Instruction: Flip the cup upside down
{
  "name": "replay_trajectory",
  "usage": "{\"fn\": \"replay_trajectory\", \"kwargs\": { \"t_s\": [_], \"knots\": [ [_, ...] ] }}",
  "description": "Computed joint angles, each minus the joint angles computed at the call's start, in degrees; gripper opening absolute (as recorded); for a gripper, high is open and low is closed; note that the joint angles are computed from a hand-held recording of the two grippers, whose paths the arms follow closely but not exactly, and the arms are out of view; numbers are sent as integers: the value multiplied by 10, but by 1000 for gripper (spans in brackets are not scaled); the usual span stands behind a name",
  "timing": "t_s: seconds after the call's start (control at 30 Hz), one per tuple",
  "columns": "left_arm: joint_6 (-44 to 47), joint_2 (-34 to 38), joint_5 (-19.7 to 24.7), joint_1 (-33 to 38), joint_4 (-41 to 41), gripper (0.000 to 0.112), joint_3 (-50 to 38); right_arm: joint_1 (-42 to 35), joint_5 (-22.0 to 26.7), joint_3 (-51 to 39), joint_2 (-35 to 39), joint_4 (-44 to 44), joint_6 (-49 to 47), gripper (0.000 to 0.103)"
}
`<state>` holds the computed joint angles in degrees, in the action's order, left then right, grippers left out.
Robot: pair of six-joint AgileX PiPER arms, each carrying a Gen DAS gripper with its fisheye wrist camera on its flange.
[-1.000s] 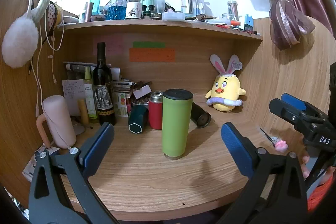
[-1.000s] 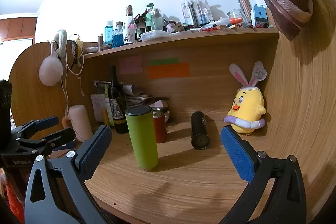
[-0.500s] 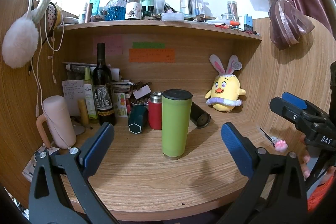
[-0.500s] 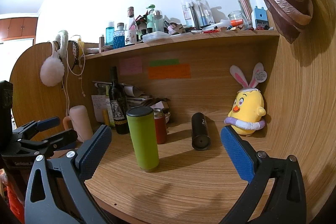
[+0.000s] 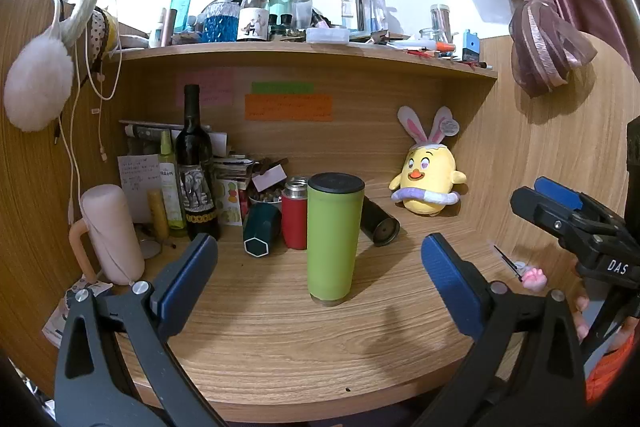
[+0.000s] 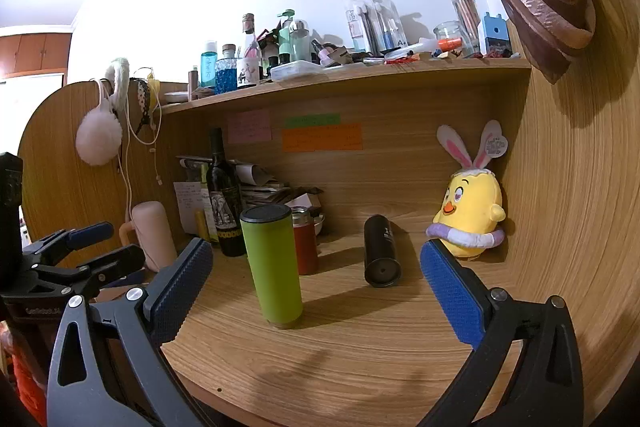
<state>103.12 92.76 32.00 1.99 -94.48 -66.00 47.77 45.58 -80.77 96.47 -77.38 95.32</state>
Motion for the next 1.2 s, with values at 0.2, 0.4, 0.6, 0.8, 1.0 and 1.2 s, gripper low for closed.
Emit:
{"fn": "replay_trajectory", "kwargs": {
  "t_s": [0.2, 0.4, 0.6, 0.8, 1.0, 1.2],
  "knots": [
    [-7, -1, 4, 0, 6, 103, -1, -1, -2, 1, -1, 0, 0, 103],
    [-7, -2, 6, 0, 3, 103, -1, 1, 0, 0, 0, 0, 0, 103],
    [-7, -2, 5, 0, 4, 103, -1, 1, 0, -3, -1, 4, -5, 103],
    [-16, -2, 9, 1, 11, 103, -2, 1, 0, -2, 0, 3, -4, 103],
    [-51, -1, 14, 0, 43, 103, -12, 1, 0, -2, 0, 2, -3, 103],
    [-48, 0, 15, -1, 44, 103, -10, 2, 0, -2, 0, 2, -2, 103]
  ]
}}
